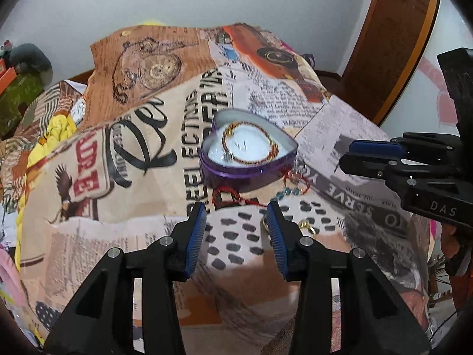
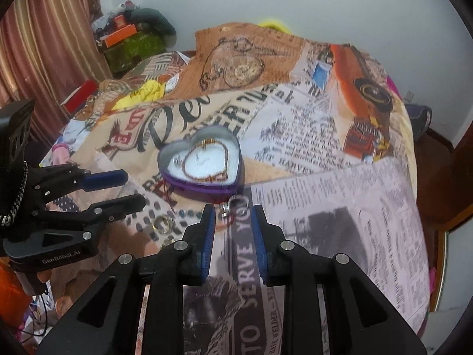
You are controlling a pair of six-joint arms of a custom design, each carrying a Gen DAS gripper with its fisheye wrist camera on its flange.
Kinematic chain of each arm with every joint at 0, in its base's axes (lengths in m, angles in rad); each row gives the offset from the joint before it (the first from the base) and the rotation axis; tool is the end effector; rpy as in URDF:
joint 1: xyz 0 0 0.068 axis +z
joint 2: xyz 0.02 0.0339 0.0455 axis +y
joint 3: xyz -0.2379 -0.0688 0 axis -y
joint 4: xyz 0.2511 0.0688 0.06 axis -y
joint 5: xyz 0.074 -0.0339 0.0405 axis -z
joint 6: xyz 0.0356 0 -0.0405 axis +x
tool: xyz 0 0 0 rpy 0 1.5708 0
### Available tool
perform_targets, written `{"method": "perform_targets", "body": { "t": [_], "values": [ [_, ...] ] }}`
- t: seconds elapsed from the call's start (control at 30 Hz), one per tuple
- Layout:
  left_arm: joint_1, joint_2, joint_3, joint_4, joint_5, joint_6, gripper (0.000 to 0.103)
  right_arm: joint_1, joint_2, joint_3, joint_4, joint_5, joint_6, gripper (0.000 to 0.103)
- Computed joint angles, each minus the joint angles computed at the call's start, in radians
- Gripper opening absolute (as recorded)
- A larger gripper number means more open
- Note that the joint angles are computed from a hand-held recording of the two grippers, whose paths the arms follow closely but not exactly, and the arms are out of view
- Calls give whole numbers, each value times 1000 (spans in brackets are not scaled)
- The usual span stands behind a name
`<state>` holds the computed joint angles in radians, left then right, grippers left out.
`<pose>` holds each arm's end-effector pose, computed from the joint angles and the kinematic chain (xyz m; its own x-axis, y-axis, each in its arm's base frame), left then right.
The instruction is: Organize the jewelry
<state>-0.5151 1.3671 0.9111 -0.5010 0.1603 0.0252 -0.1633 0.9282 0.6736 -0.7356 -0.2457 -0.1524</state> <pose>0.2466 -0.1461 0.2006 -0.6969 0.4231 -0.5791 0.5841 0.8034 -0.1159 0.1939 -0.0232 0.2080 -0.8194 -0.0142 -0.5730 -0.0995 0.9880 0.1177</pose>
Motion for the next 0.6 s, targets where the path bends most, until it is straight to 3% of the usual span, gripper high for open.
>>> {"method": "perform_targets", "body": {
  "t": [0.6],
  "values": [
    [52,83,14,47,27,3,42,53,295,42,142,20,-27,24]
  ]
}}
